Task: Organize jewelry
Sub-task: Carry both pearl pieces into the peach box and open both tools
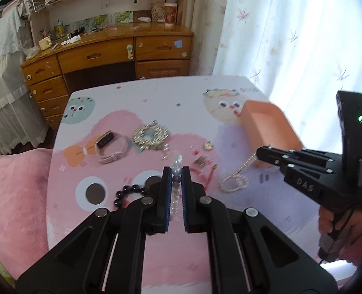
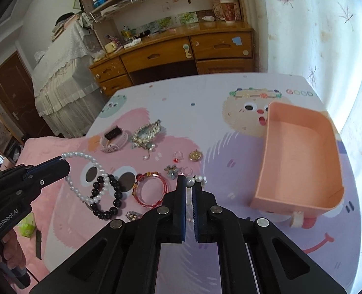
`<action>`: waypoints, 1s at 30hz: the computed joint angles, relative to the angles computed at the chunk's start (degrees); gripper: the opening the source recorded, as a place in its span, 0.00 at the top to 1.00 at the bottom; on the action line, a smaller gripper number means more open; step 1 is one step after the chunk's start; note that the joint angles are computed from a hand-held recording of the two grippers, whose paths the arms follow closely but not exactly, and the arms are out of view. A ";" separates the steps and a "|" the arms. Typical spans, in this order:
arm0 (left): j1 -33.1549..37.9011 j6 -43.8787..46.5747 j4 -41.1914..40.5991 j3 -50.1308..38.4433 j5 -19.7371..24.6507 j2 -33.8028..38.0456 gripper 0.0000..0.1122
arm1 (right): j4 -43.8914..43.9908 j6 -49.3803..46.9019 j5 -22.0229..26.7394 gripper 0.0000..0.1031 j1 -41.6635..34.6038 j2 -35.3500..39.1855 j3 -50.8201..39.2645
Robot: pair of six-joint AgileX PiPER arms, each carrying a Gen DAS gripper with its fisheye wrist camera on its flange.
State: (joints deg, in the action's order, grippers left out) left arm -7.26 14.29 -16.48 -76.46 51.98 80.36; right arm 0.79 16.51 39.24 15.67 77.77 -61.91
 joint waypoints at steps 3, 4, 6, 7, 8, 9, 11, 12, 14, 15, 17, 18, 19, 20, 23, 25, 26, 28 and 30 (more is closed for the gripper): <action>-2.90 -3.02 -0.29 -5.43 2.74 0.34 0.95 | 5.78 -6.73 3.33 0.96 -4.56 -3.26 -2.65; -4.11 -4.09 0.07 -7.41 3.35 0.71 0.95 | 8.20 -9.32 3.90 0.96 -6.23 -4.10 -3.41; -6.51 -5.76 0.12 -12.10 4.61 1.60 0.95 | 12.52 -14.55 7.09 0.96 -10.54 -5.98 -6.55; -7.57 -6.47 -0.28 -14.67 5.19 2.27 0.95 | 14.22 -16.57 8.61 0.96 -12.49 -6.56 -8.32; -8.28 -7.00 -0.55 -16.70 5.76 2.93 0.95 | 16.02 -18.65 10.25 0.96 -14.53 -7.02 -10.28; -9.11 -7.67 -1.08 -19.52 6.50 3.95 0.95 | 17.79 -20.81 11.68 0.96 -16.58 -7.46 -12.13; -10.73 -8.90 -2.06 -24.84 7.62 6.10 0.95 | 21.00 -24.83 14.15 0.96 -20.52 -7.55 -16.15; -11.74 -9.68 -2.42 -27.98 8.25 7.59 0.95 | 22.55 -26.35 15.77 0.96 -22.59 -7.62 -18.25; -13.83 -11.18 -2.97 -34.22 9.41 10.74 0.95 | 25.87 -29.93 17.98 0.96 -27.09 -6.96 -21.86; -14.86 -11.81 -3.20 -36.68 9.58 12.22 0.95 | 27.95 -31.79 19.69 0.96 -29.86 -6.56 -23.66; -17.44 -13.36 -3.11 -40.89 9.21 15.50 0.95 | 30.67 -34.52 21.54 0.96 -33.95 -5.72 -25.87; -18.59 -14.05 -2.82 -42.27 8.75 16.98 0.95 | 31.60 -35.68 22.15 0.96 -35.59 -5.09 -26.63; -20.01 -15.18 -2.41 -44.16 8.35 18.88 0.95 | 32.34 -36.81 22.98 0.96 -37.25 -4.52 -27.10; -21.03 -15.76 -2.15 -43.76 7.14 19.61 0.95 | 32.92 -37.91 24.12 0.96 -39.04 -3.72 -27.57; -23.39 -16.97 -3.65 -43.18 3.80 23.79 0.95 | 33.46 -40.47 24.81 0.96 -42.68 -1.17 -25.98; -24.74 -17.82 -4.27 -43.32 2.27 26.68 0.95 | 32.73 -42.33 23.77 0.96 -44.03 0.81 -23.16; -24.93 -17.26 -5.27 -42.07 1.09 27.48 0.95 | 32.19 -43.18 23.40 0.96 -44.72 1.70 -21.75; -25.13 -15.91 -8.17 -39.84 -1.08 30.04 0.95 | 31.36 -44.50 21.21 0.96 -44.98 3.23 -18.09; -24.75 -14.85 -11.02 -39.29 -1.77 34.19 0.95 | 29.57 -44.99 21.00 0.95 -46.28 5.40 -16.42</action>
State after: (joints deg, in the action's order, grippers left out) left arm -32.02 -0.56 -27.50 -115.76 50.21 114.55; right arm 30.36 -28.48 60.24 -30.61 83.17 -78.33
